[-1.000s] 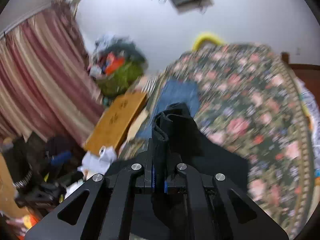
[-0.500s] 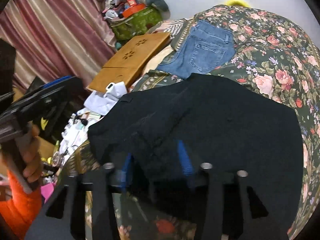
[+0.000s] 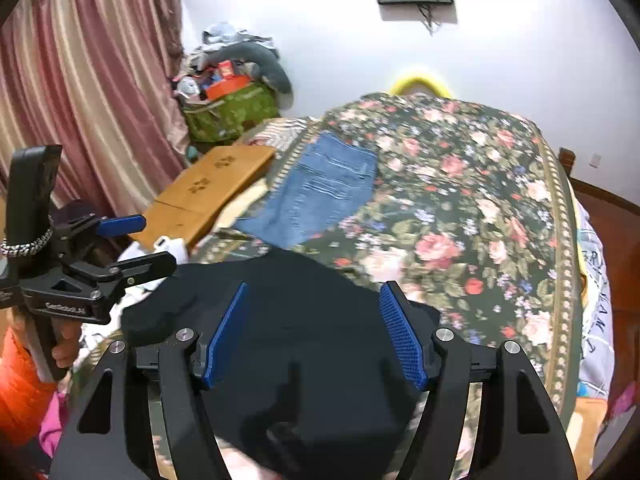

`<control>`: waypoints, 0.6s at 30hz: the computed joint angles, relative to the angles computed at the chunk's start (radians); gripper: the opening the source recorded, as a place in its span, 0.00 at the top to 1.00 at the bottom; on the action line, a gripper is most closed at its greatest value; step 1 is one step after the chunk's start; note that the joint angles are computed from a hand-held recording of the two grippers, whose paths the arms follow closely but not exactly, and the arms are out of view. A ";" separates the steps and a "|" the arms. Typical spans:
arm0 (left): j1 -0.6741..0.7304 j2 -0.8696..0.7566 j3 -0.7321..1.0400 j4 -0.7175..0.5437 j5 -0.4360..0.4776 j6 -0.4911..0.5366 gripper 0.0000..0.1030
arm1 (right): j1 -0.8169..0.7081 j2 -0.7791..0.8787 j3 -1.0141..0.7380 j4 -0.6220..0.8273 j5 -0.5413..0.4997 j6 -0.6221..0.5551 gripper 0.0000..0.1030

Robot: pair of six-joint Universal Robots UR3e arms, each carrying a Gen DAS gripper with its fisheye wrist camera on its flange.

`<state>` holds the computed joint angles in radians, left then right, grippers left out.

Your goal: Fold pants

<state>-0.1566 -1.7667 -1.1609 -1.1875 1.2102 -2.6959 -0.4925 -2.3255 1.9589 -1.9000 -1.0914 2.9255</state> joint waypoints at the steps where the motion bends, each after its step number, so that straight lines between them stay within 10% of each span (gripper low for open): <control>1: -0.028 -0.036 0.026 0.006 0.028 -0.009 0.02 | -0.009 0.016 0.014 -0.008 -0.004 -0.010 0.38; 11: -0.194 -0.267 0.103 0.032 0.279 0.022 0.02 | -0.015 0.126 0.165 -0.016 -0.073 -0.134 0.38; 18: -0.139 -0.201 -0.019 0.070 0.229 0.008 0.02 | -0.172 -0.125 0.254 0.195 -0.013 -0.284 0.33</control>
<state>-0.2953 -1.9676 -1.1803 -1.1179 1.4393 -2.6878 -0.6643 -2.4508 2.2129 -1.7048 -1.1044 2.6410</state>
